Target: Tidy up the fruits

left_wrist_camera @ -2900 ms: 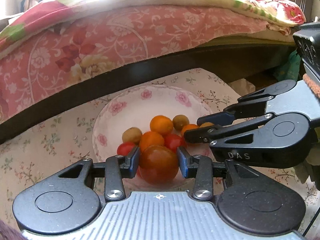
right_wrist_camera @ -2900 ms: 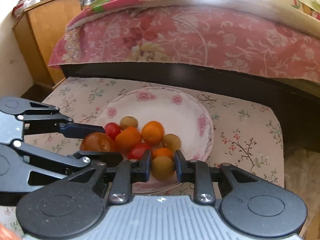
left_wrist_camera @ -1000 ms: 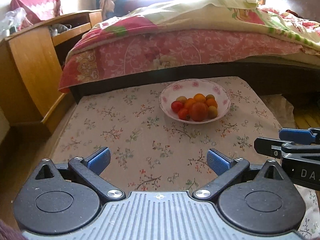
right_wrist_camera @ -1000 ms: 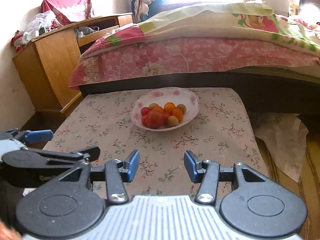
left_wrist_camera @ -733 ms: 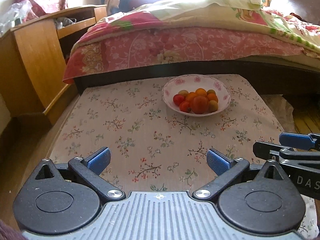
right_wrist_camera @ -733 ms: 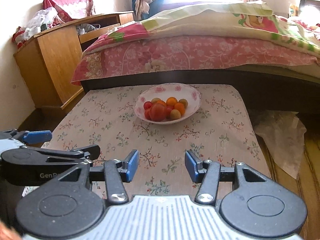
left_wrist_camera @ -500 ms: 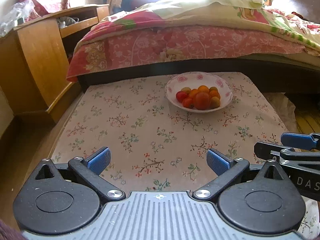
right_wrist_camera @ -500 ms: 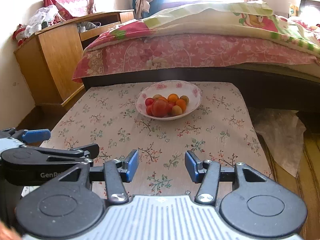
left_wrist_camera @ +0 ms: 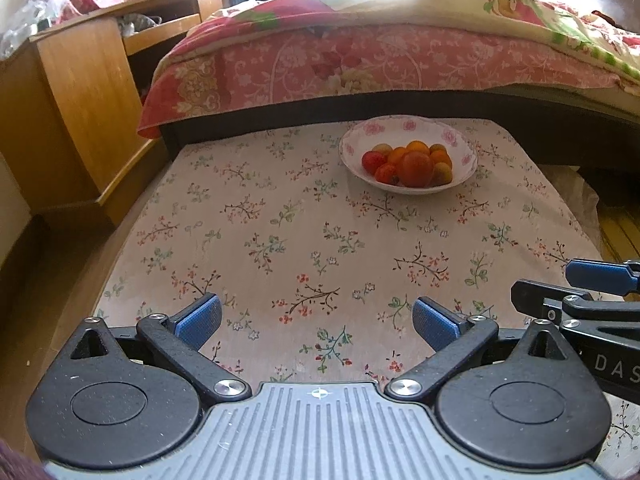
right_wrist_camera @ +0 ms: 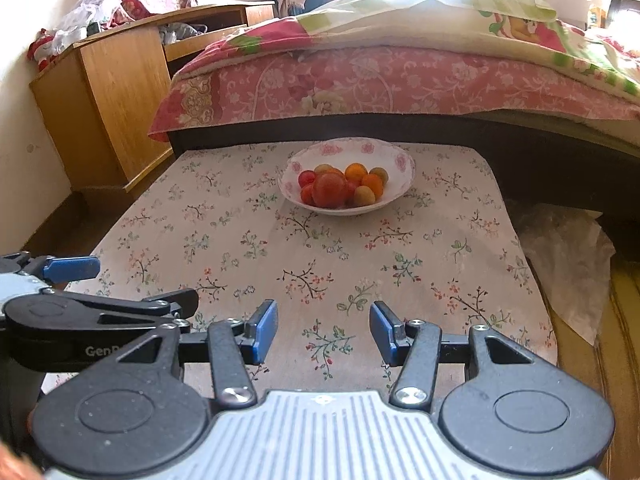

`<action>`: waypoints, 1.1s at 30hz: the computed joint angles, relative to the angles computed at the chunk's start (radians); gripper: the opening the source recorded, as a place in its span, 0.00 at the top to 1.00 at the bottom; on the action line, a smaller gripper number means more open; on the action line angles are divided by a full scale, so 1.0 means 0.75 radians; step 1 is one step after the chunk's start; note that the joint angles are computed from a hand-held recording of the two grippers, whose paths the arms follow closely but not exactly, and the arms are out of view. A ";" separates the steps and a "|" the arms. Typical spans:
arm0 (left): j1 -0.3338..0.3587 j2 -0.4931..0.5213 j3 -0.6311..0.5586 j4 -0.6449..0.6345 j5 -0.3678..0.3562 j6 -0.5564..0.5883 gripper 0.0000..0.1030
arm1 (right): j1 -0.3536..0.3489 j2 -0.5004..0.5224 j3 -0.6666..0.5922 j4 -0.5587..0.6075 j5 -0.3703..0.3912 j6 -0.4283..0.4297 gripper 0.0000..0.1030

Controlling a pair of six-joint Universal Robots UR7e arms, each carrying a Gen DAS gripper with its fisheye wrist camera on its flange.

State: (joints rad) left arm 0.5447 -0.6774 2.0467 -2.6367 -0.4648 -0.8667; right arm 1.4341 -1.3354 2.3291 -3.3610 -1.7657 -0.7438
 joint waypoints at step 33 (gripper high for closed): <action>0.040 0.015 -0.039 0.180 -0.098 -0.110 0.01 | -0.004 0.041 -0.013 0.052 -0.079 -0.003 0.49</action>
State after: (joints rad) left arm 0.5746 -0.6664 2.0172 -2.5017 -0.5386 -0.9494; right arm 1.4308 -1.3045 2.3191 -3.3217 -1.8247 -0.7462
